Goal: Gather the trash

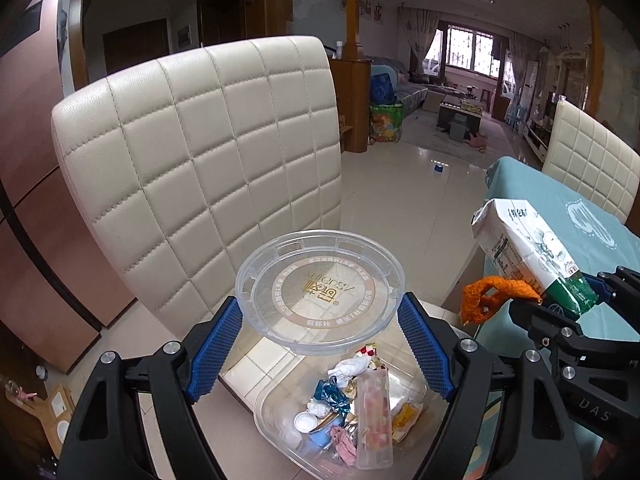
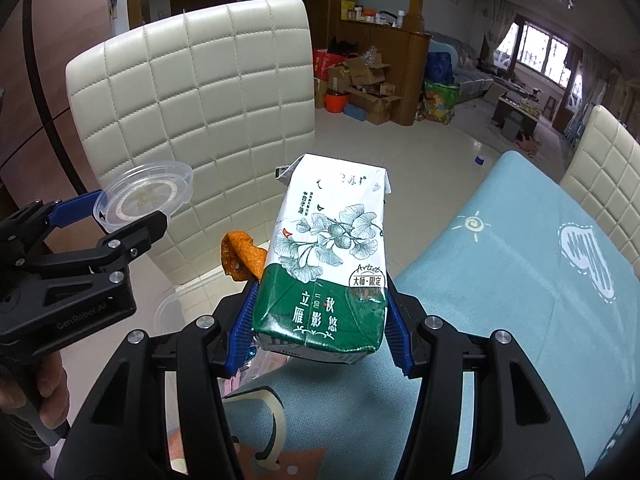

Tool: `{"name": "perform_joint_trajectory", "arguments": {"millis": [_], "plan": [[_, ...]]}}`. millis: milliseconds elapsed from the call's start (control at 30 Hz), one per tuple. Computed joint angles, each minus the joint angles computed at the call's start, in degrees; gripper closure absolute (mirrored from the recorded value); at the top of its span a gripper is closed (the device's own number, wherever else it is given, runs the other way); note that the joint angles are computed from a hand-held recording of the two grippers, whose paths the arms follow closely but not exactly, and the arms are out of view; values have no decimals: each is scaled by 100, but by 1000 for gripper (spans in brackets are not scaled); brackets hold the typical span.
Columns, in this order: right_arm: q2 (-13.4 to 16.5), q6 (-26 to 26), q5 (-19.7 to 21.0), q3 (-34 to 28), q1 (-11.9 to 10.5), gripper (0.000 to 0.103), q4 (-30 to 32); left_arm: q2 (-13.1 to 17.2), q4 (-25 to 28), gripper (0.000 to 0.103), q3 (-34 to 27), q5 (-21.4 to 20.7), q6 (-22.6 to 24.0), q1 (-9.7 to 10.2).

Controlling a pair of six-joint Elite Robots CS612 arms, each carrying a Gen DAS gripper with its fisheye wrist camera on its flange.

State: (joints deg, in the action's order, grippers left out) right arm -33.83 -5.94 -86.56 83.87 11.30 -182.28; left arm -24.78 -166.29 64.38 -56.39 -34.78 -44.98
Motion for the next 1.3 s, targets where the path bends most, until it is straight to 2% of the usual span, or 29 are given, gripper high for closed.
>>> {"name": "perform_joint_trajectory", "arguments": {"millis": [600,900,1000,1033,1067,1133,1300], "plan": [[-26,59,36,39,-15,47,-28,-10,283,24,-14,-100,-122,-6],[-14,12,127,0,-9,47,129,-53,341,24,84,74,-200,-15],[5,-35,119,-33,9,44,165,-70,360,24,120,68,-279,0],[8,-47,152,-39,8,39,186,-77,397,24,132,79,-325,4],[6,-34,192,-35,3,29,179,-83,406,24,147,75,-353,7],[8,54,138,6,1,19,17,-95,418,24,178,112,-430,11],[3,102,83,23,-19,19,38,-105,445,24,191,46,-506,28]]}}
